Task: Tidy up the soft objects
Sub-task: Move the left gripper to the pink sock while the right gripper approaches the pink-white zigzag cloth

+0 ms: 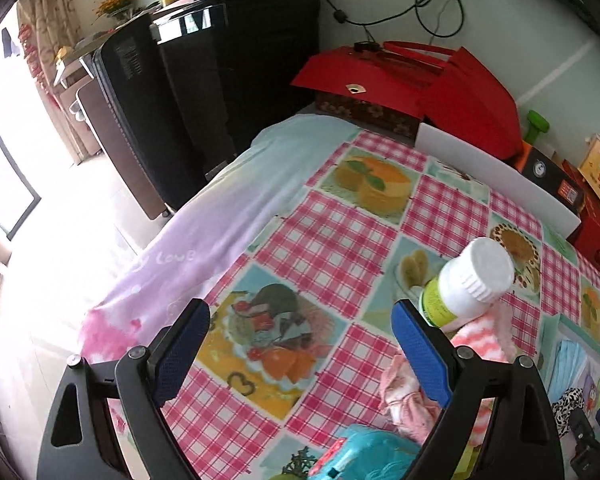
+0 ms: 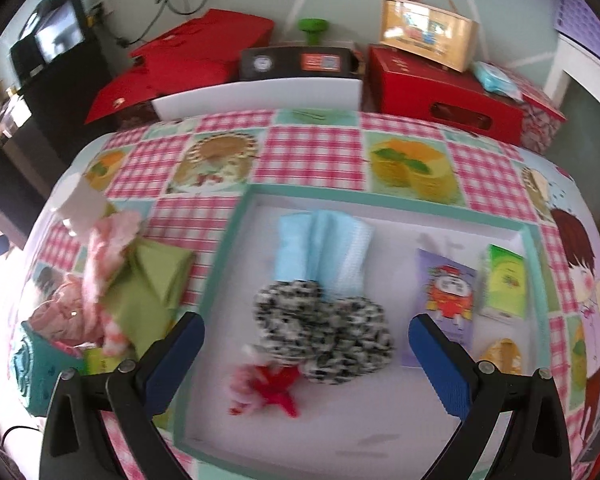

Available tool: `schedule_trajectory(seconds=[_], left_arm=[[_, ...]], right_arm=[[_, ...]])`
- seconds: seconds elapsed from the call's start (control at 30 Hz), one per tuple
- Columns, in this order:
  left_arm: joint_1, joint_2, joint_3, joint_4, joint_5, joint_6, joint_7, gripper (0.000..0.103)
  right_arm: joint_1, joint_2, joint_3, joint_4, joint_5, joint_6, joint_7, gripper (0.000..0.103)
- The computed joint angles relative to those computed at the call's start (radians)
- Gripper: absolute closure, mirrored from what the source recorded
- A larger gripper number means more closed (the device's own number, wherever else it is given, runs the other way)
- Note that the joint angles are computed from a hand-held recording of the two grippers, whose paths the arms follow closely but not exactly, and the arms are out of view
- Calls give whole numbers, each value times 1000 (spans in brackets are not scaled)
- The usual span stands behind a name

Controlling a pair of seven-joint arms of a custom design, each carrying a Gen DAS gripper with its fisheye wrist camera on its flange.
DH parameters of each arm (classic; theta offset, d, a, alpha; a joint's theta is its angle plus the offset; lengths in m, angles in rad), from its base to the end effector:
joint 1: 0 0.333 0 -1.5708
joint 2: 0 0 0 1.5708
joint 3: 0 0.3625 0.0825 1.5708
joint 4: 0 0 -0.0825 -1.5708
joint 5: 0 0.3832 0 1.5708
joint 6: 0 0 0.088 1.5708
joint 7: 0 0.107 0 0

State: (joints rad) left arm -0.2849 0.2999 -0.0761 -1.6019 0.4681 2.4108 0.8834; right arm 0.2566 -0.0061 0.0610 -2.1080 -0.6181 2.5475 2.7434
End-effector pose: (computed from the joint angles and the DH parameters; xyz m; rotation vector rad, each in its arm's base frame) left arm 0.6623 -0.2392 0.5589 -1.9006 1.7798 -0.5218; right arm 0.5456 0.1874 0.5123 -1.4539 2.2269 -0.6430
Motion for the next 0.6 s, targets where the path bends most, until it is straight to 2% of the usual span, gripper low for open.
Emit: schedule_trajectory(seconds=[0.27, 0.4, 0.53, 0.6], left_arm=[[25, 2, -19, -20, -86, 39, 76, 11], [49, -1, -33, -50, -178, 78, 140, 11], [43, -9, -7, -72, -181, 90, 100, 11], [53, -14, -11, -89, -205, 122, 99, 11]], right_arm=[[33, 73, 10, 69, 27, 75, -89, 0], [46, 109, 8, 93, 75, 135, -145, 0], [61, 138, 0, 118, 92, 172, -169, 0], [65, 154, -3, 129, 100, 201, -184, 0]])
